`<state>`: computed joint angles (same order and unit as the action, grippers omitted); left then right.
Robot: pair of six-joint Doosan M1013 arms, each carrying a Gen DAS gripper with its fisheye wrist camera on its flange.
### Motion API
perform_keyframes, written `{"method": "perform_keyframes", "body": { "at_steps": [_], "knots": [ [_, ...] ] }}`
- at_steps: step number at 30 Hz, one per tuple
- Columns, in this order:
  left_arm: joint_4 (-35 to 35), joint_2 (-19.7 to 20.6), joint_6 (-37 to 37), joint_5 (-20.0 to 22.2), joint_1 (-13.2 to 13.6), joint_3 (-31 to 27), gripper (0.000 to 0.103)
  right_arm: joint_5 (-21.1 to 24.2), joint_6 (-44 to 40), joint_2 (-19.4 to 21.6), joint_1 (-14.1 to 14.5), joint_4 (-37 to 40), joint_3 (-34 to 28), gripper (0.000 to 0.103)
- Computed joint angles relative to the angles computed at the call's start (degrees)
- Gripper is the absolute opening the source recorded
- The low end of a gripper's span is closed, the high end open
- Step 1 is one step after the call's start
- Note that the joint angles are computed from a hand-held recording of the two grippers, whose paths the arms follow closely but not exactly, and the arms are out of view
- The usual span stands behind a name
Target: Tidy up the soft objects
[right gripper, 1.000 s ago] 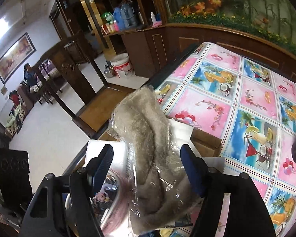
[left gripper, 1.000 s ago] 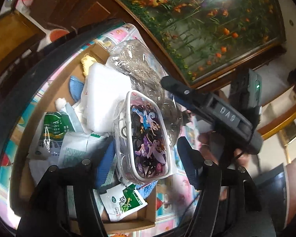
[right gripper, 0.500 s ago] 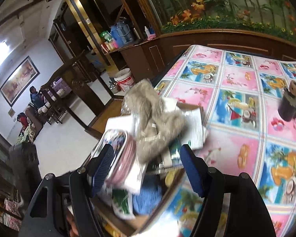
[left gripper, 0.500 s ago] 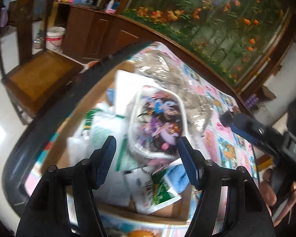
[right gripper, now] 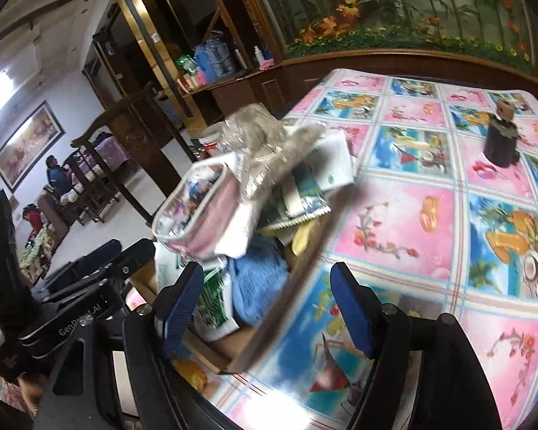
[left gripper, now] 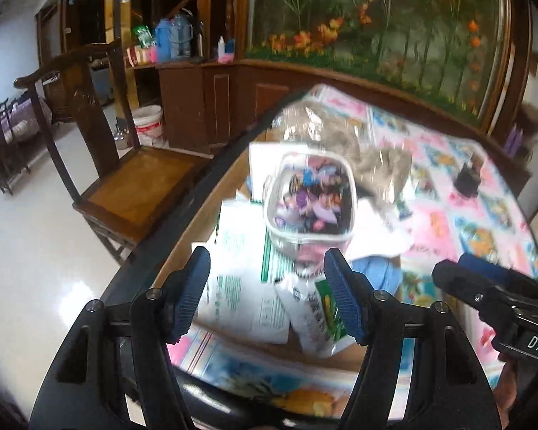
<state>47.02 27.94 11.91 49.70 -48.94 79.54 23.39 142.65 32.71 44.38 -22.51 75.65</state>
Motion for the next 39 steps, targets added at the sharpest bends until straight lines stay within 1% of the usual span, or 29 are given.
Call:
{"method": "perform_keyframes", "body": {
  "at_steps": [1,2,3,4,6,8,13,14,15,18,21,23,26,31,33,39],
  "knots": [
    [-0.3,0.2,0.7,0.9,0.0,-0.3,0.067,0.3,1.4,-0.1,0.2,-1.4,0.2,0.075],
    [-0.1,0.5,0.9,2.0,-0.2,-0.6,0.067,0.5,3.2,-0.1,0.4,-3.1,0.4,0.08],
    [0.2,0.9,1.1,4.0,-0.4,-1.1,0.067,0.8,5.3,-0.2,0.5,-5.1,0.4,0.081],
    [0.3,0.9,1.5,5.0,-0.7,-1.1,0.067,0.7,6.1,-0.3,0.7,-5.7,0.6,0.081],
    [0.4,1.1,2.2,6.3,-1.0,-1.4,0.067,0.4,4.4,-0.3,0.7,-3.9,0.6,0.081],
    [0.2,1.0,2.0,6.6,-1.0,-1.2,0.067,1.2,3.5,-0.2,0.9,-3.4,0.1,0.081],
    [0.3,0.5,1.2,6.8,-0.9,-0.4,0.067,1.6,-4.3,0.2,0.8,4.3,-1.0,0.081],
    [0.2,0.5,1.1,6.9,-0.9,-0.4,0.067,2.6,-2.7,0.4,1.2,2.4,-1.4,0.081],
    [0.4,0.3,0.7,6.8,-0.8,-0.2,0.067,4.6,-0.3,0.8,1.7,-1.0,-2.2,0.081],
    [1.3,-0.4,-1.0,6.5,-0.8,0.9,0.067,7.7,1.9,1.3,3.0,-7.2,-3.5,0.081],
    [2.0,-0.8,-2.0,6.6,-0.8,1.4,0.067,8.7,3.6,1.4,3.9,-10.8,-4.0,0.081],
    [2.7,-0.9,-2.6,7.4,-0.9,1.4,0.067,8.7,3.8,1.4,4.0,-11.4,-4.1,0.081],
    [3.6,-1.3,-4.1,6.9,-0.9,2.1,0.067,8.1,3.6,1.3,4.0,-11.3,-4.2,0.081],
    [4.5,-1.1,-4.3,8.0,-1.0,1.9,0.067,8.2,3.8,1.8,4.2,-11.8,-4.9,0.081],
    [3.9,-1.0,-3.7,7.5,-0.8,1.8,0.067,8.1,3.7,1.9,4.3,-11.8,-5.1,0.081],
    [4.4,-0.4,-3.3,9.3,-1.0,0.8,0.067,6.4,4.9,1.7,4.3,-12.8,-4.6,0.081]
  ]
}}
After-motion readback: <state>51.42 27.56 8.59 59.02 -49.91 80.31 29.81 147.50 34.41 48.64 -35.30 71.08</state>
